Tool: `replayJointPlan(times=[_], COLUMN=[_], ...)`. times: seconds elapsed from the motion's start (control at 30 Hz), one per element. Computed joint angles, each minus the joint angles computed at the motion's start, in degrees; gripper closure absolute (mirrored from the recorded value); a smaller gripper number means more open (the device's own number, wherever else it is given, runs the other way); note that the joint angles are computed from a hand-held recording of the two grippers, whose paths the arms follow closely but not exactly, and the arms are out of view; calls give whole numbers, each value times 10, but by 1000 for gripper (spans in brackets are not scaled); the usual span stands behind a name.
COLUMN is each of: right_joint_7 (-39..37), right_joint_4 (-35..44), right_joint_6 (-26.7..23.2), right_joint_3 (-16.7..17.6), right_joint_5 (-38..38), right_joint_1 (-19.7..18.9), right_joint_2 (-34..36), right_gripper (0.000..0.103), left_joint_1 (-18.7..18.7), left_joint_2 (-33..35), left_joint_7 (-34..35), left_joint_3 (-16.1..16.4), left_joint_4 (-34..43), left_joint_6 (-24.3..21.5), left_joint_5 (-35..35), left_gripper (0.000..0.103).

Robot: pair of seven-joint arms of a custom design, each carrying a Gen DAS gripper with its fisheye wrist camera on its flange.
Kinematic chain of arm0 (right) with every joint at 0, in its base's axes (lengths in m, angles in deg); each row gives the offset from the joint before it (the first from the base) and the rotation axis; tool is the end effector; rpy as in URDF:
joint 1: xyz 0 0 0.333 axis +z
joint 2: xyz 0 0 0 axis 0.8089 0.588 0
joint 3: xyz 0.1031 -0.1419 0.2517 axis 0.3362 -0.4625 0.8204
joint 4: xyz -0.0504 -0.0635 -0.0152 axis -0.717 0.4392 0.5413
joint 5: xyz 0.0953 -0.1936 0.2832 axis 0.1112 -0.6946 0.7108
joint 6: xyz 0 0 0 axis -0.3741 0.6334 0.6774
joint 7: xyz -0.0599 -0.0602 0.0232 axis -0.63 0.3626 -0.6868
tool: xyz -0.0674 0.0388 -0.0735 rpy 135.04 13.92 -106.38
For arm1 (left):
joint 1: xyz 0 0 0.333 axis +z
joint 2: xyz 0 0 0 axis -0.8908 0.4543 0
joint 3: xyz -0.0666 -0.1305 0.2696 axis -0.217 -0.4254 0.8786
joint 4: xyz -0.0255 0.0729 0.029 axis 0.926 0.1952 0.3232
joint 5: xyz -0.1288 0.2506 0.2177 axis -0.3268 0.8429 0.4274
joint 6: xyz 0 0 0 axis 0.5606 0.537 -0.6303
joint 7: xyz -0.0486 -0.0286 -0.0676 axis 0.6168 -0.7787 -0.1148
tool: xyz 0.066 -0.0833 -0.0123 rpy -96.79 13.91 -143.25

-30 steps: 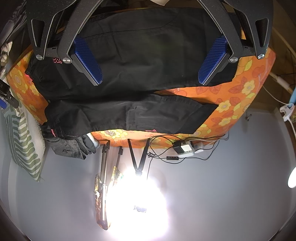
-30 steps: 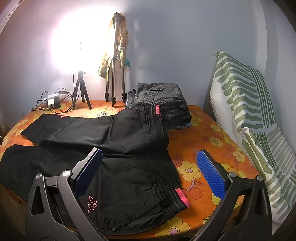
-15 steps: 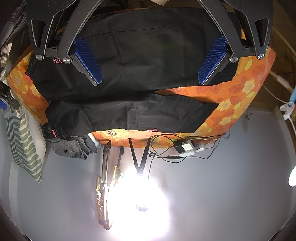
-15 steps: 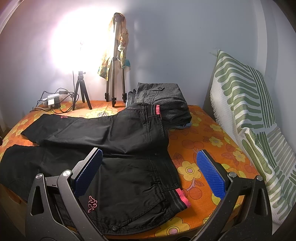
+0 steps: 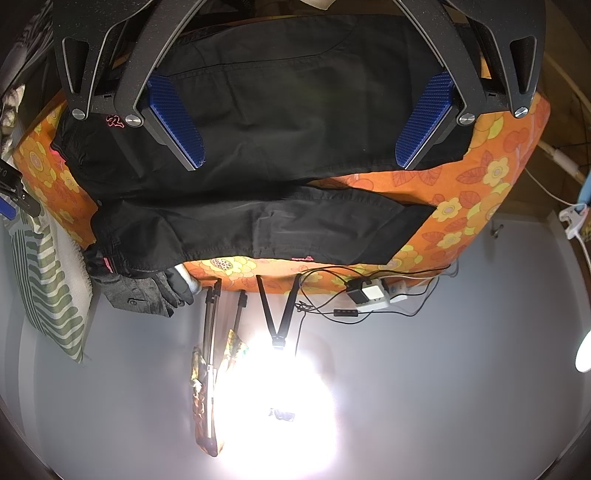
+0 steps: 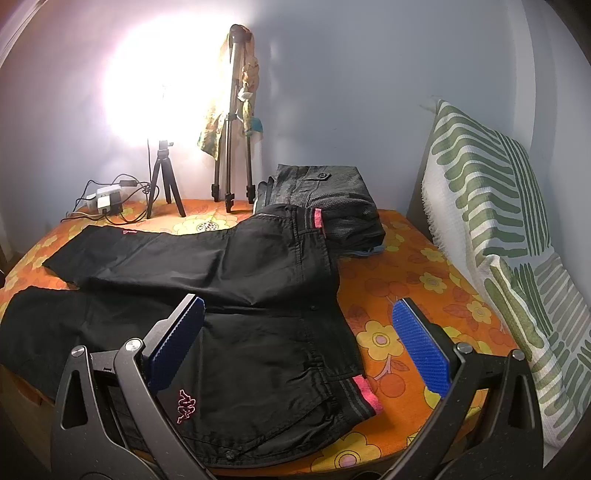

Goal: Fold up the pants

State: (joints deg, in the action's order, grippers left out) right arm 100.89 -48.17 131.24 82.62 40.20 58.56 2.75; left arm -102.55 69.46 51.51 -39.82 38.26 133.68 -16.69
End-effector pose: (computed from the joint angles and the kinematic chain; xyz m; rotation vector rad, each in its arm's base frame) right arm 0.7308 0.1335 0.5408 -1.8009 1.1365 -0.7860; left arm 0.6046 -0.4039 0.5660 -1.9705 1.1429 -0.6274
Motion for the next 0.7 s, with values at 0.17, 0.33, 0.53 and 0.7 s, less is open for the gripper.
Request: replayJointPlan(times=[0.17, 0.33, 0.53, 0.7], right_joint_7=[-15, -35, -34, -61], right_joint_4=[-4, 2, 8, 6], right_joint_6=[3, -8, -10, -9], right_joint_3=[11, 20, 11, 28], right_joint_5=[4, 14, 12, 24], right_joint_1=[-3, -8, 2, -5], right_joint_2=[1, 4, 6, 7], right_gripper=[0, 0, 0, 0], left_joint_1=[2, 7, 15, 15], left_joint_2=[-10, -38, -57, -47], left_joint_7=[-3, -28, -45, -36], left_joint_3=[0, -5, -18, -20], left_joint_4=[-14, -59, -93, -75], left_joint_6=[1, 11, 21, 7], left_joint_5=[2, 13, 27, 29], left_gripper=[0, 0, 0, 0])
